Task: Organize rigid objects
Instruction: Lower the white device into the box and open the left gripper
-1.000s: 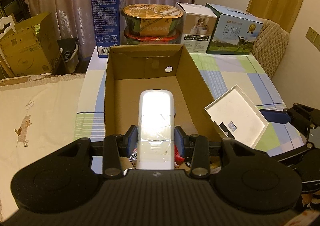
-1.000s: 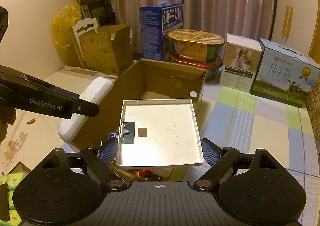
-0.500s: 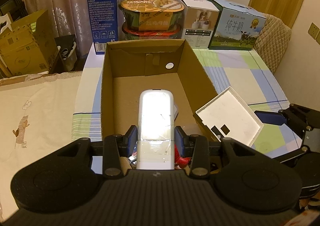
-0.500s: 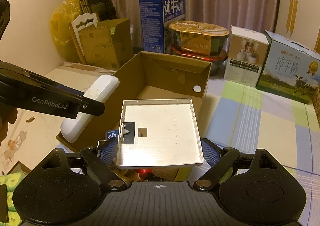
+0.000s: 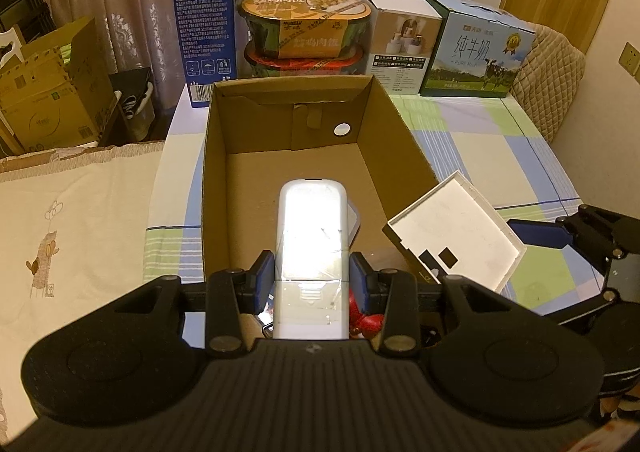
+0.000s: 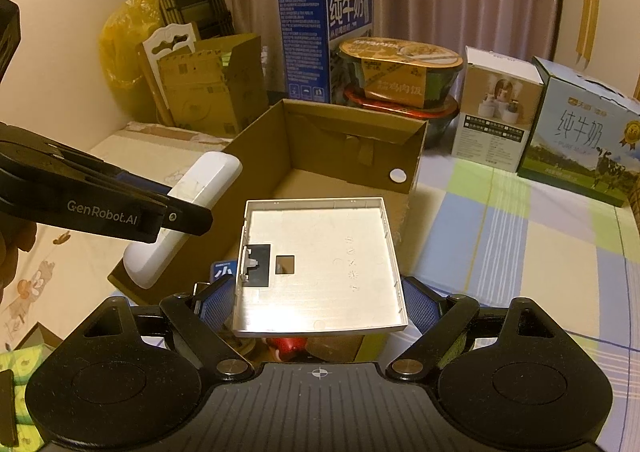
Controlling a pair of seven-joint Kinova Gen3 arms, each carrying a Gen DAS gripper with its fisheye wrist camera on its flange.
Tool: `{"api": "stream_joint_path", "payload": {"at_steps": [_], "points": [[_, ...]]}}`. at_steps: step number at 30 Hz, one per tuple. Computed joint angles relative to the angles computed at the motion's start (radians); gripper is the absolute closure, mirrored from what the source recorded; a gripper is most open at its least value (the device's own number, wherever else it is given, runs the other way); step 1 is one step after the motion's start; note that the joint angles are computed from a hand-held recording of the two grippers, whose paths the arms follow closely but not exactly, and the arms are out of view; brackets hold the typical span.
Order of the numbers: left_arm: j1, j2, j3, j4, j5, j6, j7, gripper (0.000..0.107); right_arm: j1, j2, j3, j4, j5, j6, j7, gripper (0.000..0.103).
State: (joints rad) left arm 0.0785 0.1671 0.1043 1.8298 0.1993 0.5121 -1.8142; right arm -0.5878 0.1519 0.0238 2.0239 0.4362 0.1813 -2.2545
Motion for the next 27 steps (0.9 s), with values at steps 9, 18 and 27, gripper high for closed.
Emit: {"api": "stream_joint_path", "payload": {"at_steps": [9,18,27], "points": [[0.001,0.02,-0.001,-0.023,-0.012,0.006,0.002,0.073,0.021,0.023,-0.016,-0.018,-0.039,0.003,0.042,0.018],[-0.007,0.038,0.001,-0.032,-0.007,0.005,-0.004,0.073,0.023,0.043,-0.011,-0.033,-0.088,0.003,0.087,0.018],[-0.019,0.048,0.002,-0.031,0.001,0.002,-0.016,0.073,0.013,0.059,-0.004,-0.045,-0.117,0.004,0.113,0.018]]}}
